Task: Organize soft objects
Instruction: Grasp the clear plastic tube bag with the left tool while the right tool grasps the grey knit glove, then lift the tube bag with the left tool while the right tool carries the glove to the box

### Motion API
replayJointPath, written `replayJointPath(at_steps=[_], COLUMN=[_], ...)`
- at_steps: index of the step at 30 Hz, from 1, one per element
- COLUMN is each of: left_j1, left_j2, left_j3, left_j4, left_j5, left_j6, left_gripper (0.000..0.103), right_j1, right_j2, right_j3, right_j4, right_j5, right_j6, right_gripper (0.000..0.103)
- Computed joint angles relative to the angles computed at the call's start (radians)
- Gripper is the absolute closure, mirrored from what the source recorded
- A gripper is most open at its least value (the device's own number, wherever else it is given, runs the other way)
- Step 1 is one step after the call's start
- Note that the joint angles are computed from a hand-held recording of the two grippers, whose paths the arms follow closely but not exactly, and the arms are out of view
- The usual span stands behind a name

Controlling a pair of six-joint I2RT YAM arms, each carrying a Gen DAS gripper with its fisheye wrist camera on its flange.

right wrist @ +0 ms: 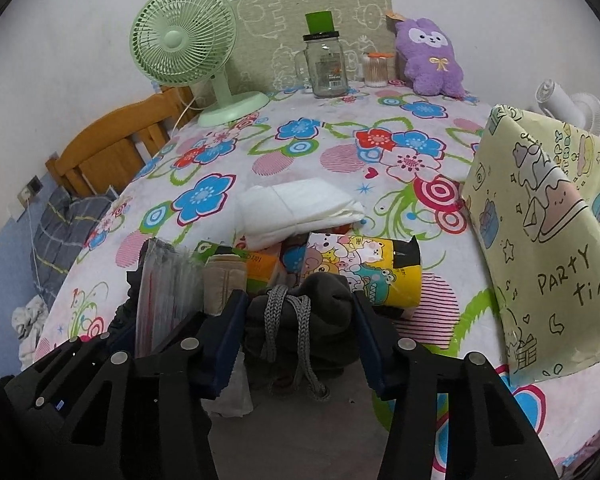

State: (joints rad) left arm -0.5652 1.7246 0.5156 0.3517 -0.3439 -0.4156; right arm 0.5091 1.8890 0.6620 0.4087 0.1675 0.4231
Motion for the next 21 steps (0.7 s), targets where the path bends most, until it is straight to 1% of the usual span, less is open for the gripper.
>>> replayJointPath(at_steps=[12, 21], left_j1=[-0.021, -0.045], left_j2=[-0.109, -0.162], left_j3=[0.005, 0.039], left_j4=[-0.068, -0.127], left_j5=[-0.038, -0.065], left_j6=[0.001, 0.000], left_gripper=[0.081, 0.081], right_j1=[-0.007, -0.012], right_j2=[-0.101, -0.193], right_j3=[-0.023, -0.041], right_j4=[-0.024, -0.058], right_j5=[0.020, 0.030], right_j6=[-0.014, -0.033], right_gripper=[0.051, 0.051])
